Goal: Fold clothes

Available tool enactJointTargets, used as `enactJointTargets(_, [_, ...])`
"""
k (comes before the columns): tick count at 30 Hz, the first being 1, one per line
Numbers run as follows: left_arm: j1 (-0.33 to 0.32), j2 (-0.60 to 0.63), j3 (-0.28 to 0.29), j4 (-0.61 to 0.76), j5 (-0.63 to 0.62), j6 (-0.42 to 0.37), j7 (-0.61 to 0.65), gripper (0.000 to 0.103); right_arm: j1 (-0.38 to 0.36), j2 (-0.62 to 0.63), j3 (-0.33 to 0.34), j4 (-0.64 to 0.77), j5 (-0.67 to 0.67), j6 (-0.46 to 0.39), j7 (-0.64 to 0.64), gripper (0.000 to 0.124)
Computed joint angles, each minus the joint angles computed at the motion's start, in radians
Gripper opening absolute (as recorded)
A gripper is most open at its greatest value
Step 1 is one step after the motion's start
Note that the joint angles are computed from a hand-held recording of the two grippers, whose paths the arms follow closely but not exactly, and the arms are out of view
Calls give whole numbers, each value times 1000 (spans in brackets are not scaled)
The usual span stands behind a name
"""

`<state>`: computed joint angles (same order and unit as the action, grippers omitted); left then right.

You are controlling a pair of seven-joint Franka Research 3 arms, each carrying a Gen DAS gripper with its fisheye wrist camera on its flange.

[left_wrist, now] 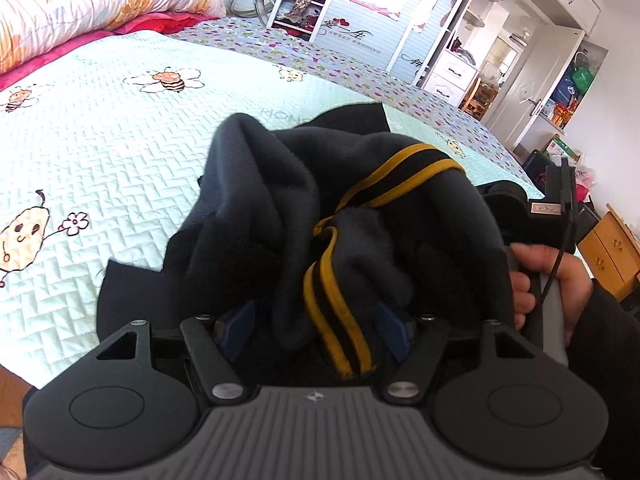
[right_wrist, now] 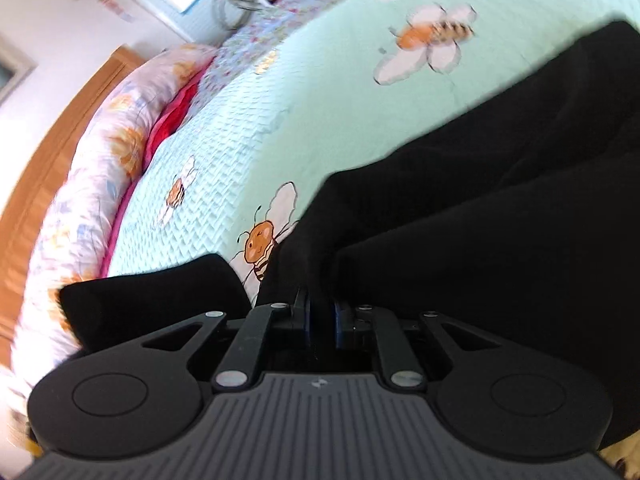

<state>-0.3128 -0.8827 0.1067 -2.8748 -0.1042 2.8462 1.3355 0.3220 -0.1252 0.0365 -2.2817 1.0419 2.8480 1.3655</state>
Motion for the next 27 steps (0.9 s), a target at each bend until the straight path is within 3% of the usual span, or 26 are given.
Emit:
enactJointTargets(3, [19, -27, 3, -18, 2, -21, -2, 70, 15, -93, -43, -68, 175, -66, -184, 28])
enactJointTargets(7, [15, -33, 33, -38, -12, -28, 20, 73, 26, -323, -114, -262, 368, -180, -399, 43])
enactJointTargets(10, [-7, 15, 44, -25, -31, -18, 33, 74, 3, -457, -147, -374, 378, -310, -405, 47])
enactJointTargets(12, [-21, 34, 42, -20, -42, -22, 43, 74, -7, -471, -126, -398, 347, -330, -385, 63])
enactJointTargets(17, [-37, 48, 39, -20, -73, -42, 61, 75, 29, -405, -87, -369, 372, -338, -384, 69])
enactJointTargets(19, [-36, 39, 50, -30, -92, -34, 63, 74, 44, -372, -69, -332, 402, -328, -435, 61])
enactJointTargets(20, [-38, 37, 59, -33, -102, -29, 66, 73, 52, -357, -60, -311, 421, -319, -473, 40])
enactJointTargets(21, [-41, 38, 66, -32, -110, -19, 70, 72, 59, -340, -56, -283, 446, -314, -519, 28])
enactJointTargets(23, [-53, 46, 79, -22, -122, 10, 84, 61, 64, -301, -28, -218, 473, -262, -577, 15])
enactJointTargets(27, [-100, 126, 119, 66, -132, 109, 133, 55, 63, -177, -16, -27, 460, -228, -618, 10])
